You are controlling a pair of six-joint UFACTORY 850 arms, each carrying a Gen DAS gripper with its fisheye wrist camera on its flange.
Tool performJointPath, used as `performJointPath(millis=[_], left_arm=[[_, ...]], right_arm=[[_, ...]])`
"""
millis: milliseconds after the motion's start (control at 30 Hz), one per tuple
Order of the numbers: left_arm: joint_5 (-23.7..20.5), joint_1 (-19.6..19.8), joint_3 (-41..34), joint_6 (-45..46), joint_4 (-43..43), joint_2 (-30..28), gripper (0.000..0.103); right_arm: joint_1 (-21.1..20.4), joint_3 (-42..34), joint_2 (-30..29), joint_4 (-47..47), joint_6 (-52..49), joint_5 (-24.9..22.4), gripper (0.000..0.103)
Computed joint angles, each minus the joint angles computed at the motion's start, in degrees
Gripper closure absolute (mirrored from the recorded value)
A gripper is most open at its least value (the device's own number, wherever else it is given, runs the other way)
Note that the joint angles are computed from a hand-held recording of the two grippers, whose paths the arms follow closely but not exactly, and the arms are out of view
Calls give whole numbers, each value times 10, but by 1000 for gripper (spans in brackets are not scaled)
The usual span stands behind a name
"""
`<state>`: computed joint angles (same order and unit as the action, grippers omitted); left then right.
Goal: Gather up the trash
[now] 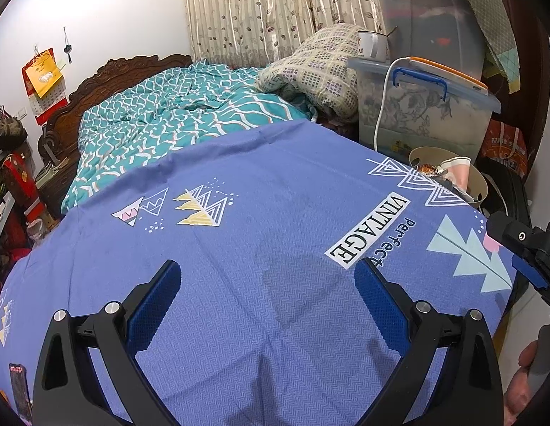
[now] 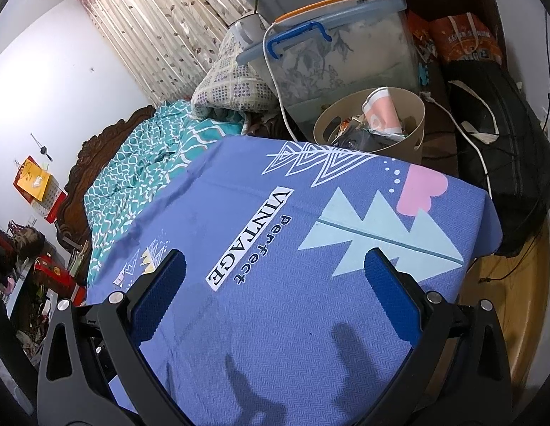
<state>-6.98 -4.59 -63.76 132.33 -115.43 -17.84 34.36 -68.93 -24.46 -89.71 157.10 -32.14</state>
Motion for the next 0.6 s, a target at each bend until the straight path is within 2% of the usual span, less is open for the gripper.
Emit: performJointPath(millis=[400, 600], left_arm=[[-10, 1, 9, 56, -46, 4, 9], [-14, 4, 5, -58, 66, 3, 9]], right_arm=[[-1, 0, 0, -1, 0, 1, 3], [-2, 6, -1, -11, 16, 0, 3]])
